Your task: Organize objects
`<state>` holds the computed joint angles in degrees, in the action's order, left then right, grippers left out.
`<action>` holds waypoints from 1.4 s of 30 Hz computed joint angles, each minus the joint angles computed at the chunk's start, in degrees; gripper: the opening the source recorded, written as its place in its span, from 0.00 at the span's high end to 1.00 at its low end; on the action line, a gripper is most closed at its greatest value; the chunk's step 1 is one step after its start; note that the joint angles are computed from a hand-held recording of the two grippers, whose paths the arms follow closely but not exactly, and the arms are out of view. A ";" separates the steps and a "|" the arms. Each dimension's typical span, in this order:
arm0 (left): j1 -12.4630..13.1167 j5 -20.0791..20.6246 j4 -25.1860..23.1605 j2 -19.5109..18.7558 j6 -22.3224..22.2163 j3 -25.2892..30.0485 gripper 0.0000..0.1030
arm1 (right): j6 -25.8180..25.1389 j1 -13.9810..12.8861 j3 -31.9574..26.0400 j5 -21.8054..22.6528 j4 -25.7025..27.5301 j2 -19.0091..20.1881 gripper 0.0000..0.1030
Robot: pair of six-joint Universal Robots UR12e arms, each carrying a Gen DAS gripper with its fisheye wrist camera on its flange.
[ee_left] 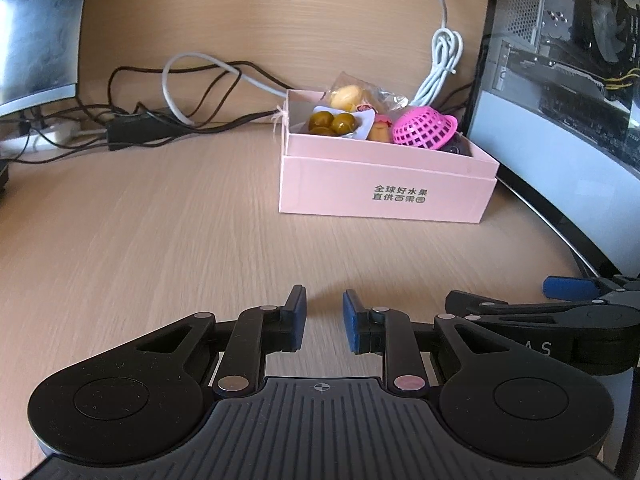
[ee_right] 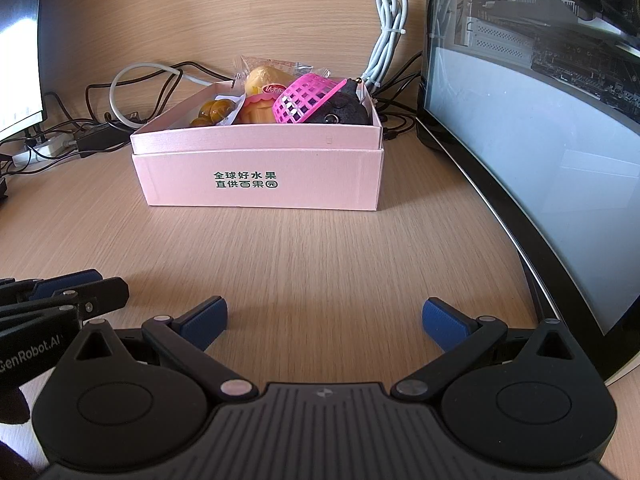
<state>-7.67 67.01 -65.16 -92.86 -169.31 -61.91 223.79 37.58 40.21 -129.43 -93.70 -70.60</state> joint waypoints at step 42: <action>-1.15 3.26 0.83 0.20 2.09 -0.37 0.76 | -0.25 -0.08 0.15 0.13 -0.22 -0.08 0.00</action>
<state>-8.82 70.27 -64.33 -92.66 -167.22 -62.29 223.54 37.49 40.36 -129.30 -93.92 -70.69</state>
